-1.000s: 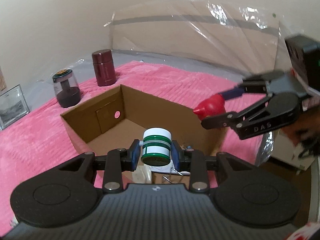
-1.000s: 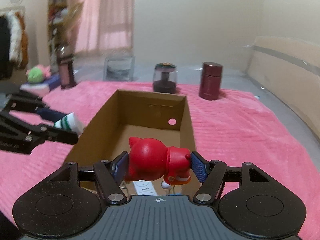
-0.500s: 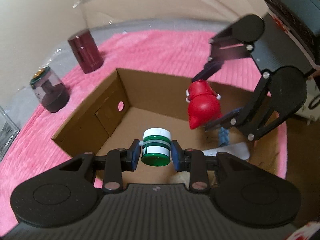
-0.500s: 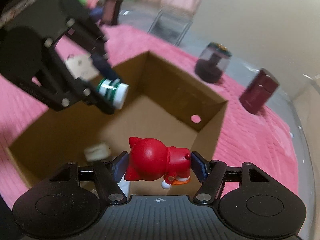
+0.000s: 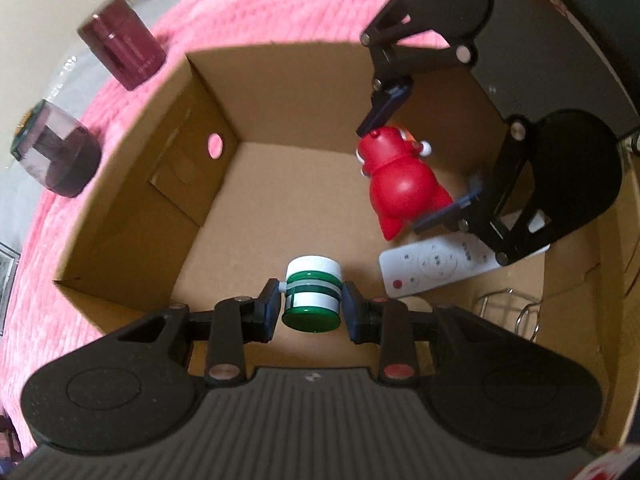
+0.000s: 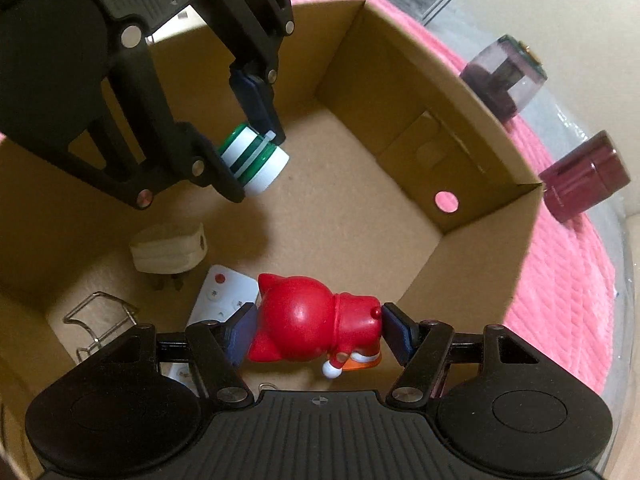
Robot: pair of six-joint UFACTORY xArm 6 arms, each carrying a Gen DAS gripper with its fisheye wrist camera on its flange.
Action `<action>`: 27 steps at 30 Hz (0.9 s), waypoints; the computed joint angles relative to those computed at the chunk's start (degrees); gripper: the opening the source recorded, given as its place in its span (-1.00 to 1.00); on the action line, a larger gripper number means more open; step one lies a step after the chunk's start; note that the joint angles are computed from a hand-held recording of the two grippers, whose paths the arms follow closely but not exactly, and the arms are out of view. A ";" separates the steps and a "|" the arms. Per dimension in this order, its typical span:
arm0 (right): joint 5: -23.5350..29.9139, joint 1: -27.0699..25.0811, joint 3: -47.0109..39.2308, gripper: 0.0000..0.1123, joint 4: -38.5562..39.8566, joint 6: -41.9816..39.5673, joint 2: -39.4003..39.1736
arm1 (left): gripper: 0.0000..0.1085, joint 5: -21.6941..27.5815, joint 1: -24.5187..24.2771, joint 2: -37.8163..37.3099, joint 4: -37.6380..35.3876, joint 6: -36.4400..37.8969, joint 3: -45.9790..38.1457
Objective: Organize rigid objects
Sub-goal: 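Open the left tool to drop the spool while the right tool releases the figurine, then withdraw both tools up out of the box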
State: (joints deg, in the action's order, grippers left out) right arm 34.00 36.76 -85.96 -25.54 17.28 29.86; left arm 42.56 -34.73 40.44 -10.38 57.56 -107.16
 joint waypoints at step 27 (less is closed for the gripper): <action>1.02 0.59 -0.26 0.13 -1.96 2.81 0.02 | -0.53 -3.47 1.66 -2.47 -7.52 -1.28 3.41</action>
State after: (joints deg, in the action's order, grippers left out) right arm 35.01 37.34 -86.22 -27.50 20.09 29.88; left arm 39.09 -33.07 37.98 -17.90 56.27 -103.75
